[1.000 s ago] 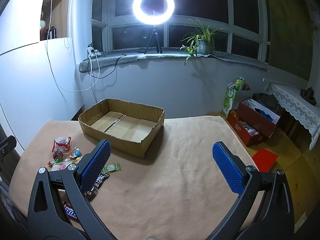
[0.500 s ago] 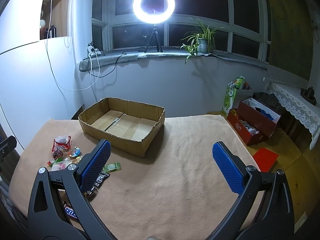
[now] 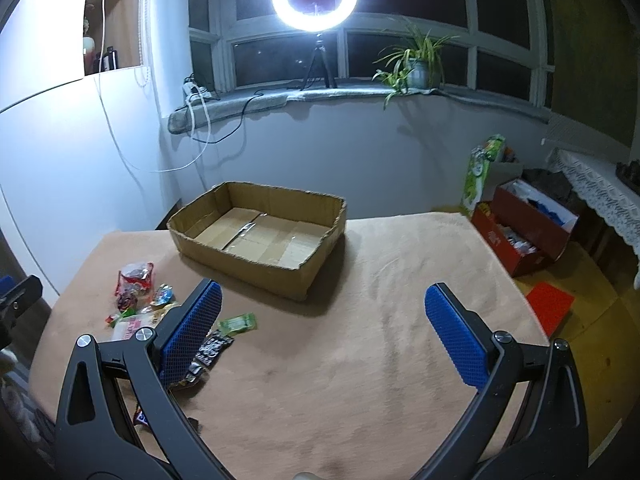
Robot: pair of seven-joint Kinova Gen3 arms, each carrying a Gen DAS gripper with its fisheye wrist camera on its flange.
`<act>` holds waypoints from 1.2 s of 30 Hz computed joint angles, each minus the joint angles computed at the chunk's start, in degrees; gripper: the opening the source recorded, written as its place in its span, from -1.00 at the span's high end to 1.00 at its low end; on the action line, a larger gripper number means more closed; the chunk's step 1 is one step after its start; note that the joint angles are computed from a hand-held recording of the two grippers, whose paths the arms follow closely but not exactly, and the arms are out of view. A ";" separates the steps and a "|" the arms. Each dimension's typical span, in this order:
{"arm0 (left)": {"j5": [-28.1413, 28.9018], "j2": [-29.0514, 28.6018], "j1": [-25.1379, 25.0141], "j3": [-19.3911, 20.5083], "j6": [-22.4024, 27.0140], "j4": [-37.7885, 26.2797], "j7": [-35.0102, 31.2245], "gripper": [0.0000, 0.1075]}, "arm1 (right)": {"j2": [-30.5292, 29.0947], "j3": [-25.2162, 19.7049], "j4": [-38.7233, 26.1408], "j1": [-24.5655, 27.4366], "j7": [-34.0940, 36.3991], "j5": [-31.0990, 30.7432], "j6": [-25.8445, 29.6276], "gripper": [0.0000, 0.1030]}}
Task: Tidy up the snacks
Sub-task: 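Move the right gripper to the wrapped bread loaf and close on it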
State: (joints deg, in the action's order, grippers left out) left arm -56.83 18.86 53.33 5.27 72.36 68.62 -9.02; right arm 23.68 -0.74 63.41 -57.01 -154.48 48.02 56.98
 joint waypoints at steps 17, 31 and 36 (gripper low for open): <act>14.58 -9.86 -15.28 4.33 -27.90 20.23 4.48 -0.46 | 5.84 -15.37 -4.98 16.33 26.77 -25.11 -10.88 -1.00; 36.19 -10.44 -23.07 3.61 -43.71 26.71 -7.41 0.05 | 16.90 -16.50 -22.19 14.73 41.16 -36.12 1.03 -0.26; 39.74 -10.26 -23.54 3.13 -45.03 27.23 -9.98 0.08 | 19.40 -17.41 -25.39 15.23 42.94 -39.56 2.44 -0.08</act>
